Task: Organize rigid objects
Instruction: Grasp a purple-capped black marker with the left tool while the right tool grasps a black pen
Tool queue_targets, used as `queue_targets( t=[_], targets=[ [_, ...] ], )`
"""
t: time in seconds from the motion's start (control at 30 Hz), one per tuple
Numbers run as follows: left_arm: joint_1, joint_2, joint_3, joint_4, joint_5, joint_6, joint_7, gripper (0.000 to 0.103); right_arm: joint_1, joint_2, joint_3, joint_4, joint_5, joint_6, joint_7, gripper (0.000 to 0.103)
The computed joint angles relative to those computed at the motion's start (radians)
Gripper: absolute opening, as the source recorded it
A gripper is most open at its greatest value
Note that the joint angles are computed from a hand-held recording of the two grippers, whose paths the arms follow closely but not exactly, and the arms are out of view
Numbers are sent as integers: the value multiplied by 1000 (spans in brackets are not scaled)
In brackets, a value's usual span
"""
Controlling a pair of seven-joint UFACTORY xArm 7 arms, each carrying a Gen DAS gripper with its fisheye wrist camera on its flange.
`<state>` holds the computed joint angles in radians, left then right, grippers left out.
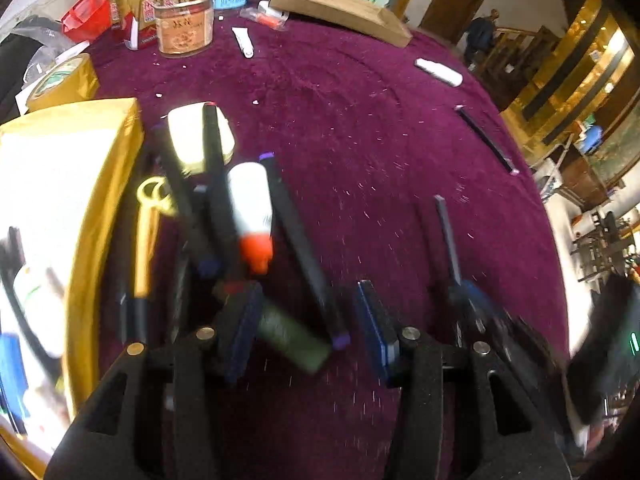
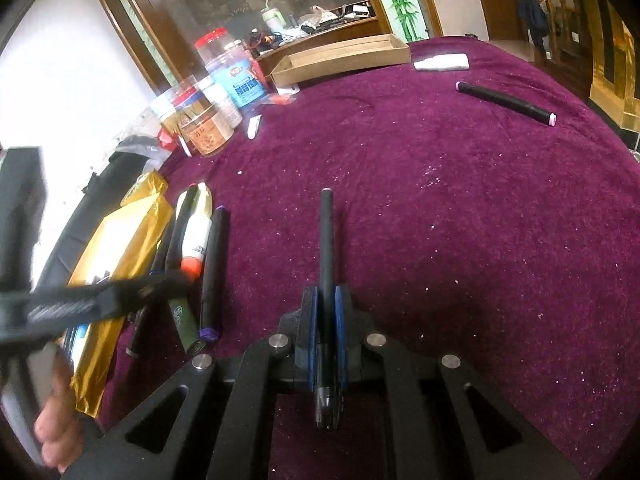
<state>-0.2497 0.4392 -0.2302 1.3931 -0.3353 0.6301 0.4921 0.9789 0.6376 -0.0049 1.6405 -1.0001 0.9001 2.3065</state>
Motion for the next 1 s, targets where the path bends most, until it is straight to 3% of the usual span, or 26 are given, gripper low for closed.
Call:
queue_targets(
  t=[0.1,0.17,0.2,0.27,0.47,0.53,0.6,0.73,1.0],
  targets=[
    [-45,66,25,68,67,11,-64,35,4,0,-2,-1,-8,-1,7,8],
    [-70,93,40,86,111,-4,-104,22,3,3,0,4,-5,3,1,8],
    [-78,84,44,64,128,-50,-114,19,4,4,1,5,-3,5,-1,8],
    [-75,76,39,48,146,-60,-128,16,4,3,1,2,-3,1,-1,8],
    [22,-16,-53,-94,31,-71,41,14,0,4,2,4,4,-3,-11,8],
    [22,-61,-62,-180,6,-154,120,14,0,5,1,6,7,-3,-16,8],
    [5,-71,-59,-218,4,-229,148,14,-1,6,1,9,12,-1,-24,8],
    [-2,-70,-47,-204,3,-210,131,12,1,5,-2,6,14,-2,-20,8],
    [87,-255,-113,-359,-305,-282,388,12,13,11,-3,21,3,23,-28,8]
  ],
)
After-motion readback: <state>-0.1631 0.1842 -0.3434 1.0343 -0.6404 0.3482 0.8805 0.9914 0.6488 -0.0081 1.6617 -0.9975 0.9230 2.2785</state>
